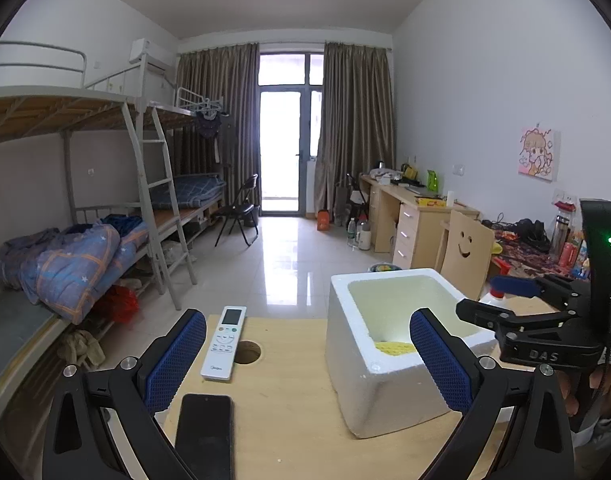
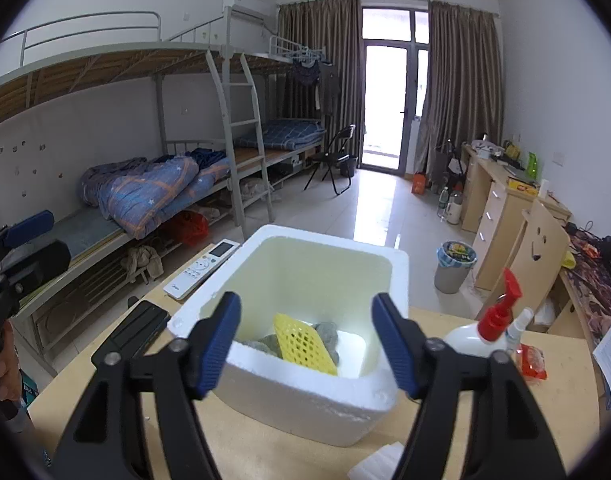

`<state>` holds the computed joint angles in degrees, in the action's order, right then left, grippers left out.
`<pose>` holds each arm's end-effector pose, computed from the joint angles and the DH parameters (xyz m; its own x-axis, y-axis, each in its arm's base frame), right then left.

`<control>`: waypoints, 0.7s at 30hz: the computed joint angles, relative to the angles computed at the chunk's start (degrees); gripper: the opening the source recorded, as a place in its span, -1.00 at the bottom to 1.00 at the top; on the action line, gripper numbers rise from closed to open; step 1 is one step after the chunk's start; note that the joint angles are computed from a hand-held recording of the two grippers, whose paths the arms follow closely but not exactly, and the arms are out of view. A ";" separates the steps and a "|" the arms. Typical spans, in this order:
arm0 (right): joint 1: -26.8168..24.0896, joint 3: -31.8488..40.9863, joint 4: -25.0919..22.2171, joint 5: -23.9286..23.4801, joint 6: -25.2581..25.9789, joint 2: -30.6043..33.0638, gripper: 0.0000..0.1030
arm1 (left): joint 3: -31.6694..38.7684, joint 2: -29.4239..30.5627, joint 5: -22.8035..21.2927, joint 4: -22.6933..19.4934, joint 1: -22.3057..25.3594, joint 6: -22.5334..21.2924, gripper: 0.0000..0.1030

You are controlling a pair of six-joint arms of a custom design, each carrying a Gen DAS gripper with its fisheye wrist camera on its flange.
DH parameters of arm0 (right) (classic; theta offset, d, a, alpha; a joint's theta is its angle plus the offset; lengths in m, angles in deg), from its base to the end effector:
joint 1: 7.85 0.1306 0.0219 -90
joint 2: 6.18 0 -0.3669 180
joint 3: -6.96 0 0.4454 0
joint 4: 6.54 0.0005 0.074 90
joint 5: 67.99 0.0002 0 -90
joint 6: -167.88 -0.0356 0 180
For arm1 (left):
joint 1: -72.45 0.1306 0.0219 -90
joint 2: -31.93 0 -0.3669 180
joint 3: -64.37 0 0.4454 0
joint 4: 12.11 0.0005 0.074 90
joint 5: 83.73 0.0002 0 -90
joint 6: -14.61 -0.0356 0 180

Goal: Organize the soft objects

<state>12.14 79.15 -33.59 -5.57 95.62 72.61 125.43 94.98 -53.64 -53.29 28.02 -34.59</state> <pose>0.4463 0.1794 0.3807 -0.2933 -0.3941 -0.8710 -0.7922 0.6101 -0.0093 0.2837 -0.2357 0.3792 -0.3047 -0.1600 -0.9389 -0.3947 0.9184 -0.0284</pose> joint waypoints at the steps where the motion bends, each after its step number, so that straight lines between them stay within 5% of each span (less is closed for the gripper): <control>1: -0.27 -0.68 0.67 -0.33 -0.15 -0.75 0.65 | 0.00 -0.11 -0.45 -0.43 -0.46 0.73 0.98; 11: -4.64 -6.34 3.33 -7.59 -1.36 -7.63 0.96 | 0.96 0.86 -5.52 -7.84 -6.22 10.05 0.98; 21: -9.02 -11.72 5.24 -11.90 -2.51 -14.77 0.98 | 4.15 4.02 -9.62 -18.38 -12.02 21.76 0.98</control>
<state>3.11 67.43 -28.35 -17.46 93.10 57.84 129.58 99.00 -63.26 -71.67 16.00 -12.84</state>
